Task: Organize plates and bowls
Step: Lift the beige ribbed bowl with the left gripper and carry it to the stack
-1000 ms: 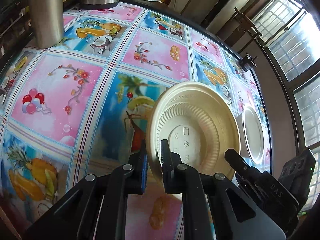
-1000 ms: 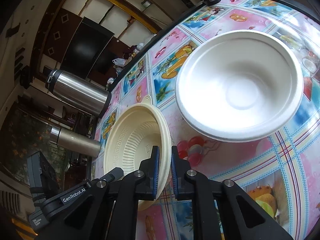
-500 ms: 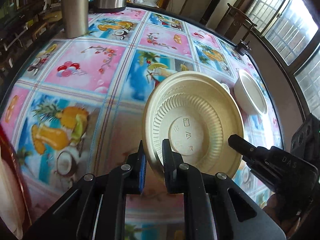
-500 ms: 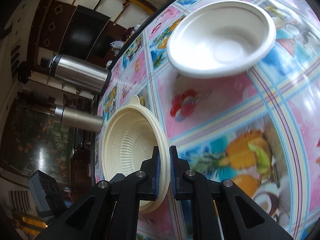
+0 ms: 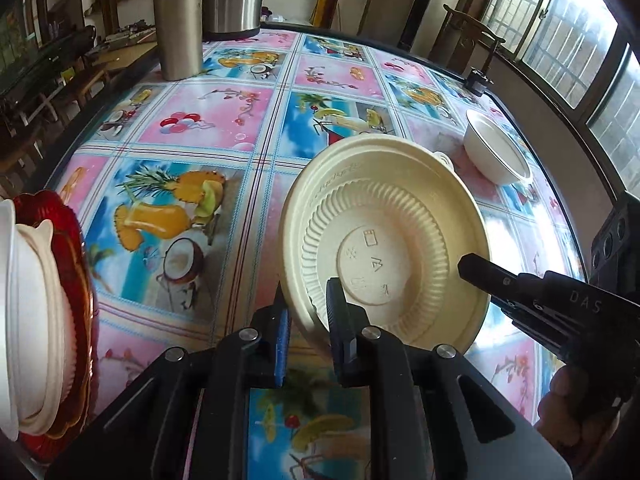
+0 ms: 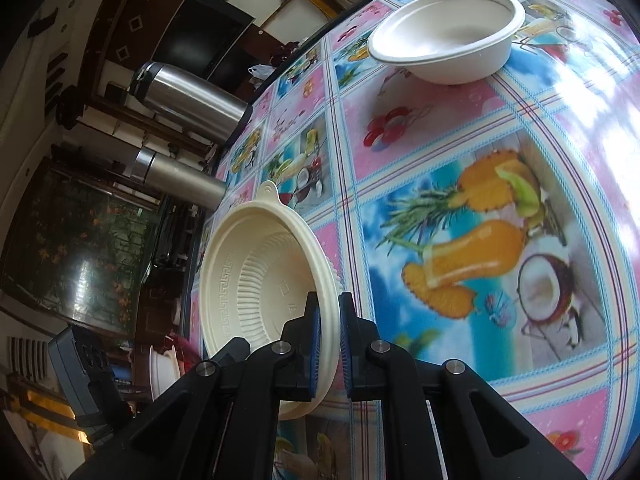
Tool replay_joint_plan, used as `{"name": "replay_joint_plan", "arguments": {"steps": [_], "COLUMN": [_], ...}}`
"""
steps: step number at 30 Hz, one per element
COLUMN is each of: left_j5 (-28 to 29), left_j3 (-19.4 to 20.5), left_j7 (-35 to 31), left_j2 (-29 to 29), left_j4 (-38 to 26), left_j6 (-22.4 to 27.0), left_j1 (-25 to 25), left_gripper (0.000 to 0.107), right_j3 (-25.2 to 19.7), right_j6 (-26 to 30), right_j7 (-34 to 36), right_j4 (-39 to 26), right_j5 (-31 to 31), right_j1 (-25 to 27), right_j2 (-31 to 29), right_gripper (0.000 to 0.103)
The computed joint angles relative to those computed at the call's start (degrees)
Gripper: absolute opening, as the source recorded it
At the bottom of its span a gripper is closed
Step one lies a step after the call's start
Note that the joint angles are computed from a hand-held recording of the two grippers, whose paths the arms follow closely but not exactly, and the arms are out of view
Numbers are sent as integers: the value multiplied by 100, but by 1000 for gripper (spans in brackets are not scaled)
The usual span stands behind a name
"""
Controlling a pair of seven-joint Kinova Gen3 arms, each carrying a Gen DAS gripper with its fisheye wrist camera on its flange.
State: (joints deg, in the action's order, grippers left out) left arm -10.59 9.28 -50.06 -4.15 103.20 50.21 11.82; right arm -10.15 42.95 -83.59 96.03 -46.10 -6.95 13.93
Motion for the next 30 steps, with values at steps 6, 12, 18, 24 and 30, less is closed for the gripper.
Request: {"name": "replay_joint_plan", "arguments": {"steps": [6,12,18,24,30], "left_j5": [-314,-499,-585,-636,-734], "left_j3": [159,288,367,439,527], "left_j7": [300,499,585,618,678], "left_j2": [-165,-316,-430,-524,-587], "left_j4": [161,282,362,425,476], "left_j6": [48,125,203,292,370], "left_j1": [65,83,93,89,85], "left_gripper": [16,16,17,19,20], "right_j3": [-43,-31,-19,-20,-9], "right_j6": [-38,-120,-146,-180,-160], "right_j7": [297,438,585,862,1192], "right_j4": [231,378,501,679,768], "right_j5": [-252,-358,-497,-790,-1076], "right_j1": [48,-38,-74,-72,-65], "right_j2": [-93,-193,-248,-315,-304], "right_gripper": [9,10,10,10,11]}}
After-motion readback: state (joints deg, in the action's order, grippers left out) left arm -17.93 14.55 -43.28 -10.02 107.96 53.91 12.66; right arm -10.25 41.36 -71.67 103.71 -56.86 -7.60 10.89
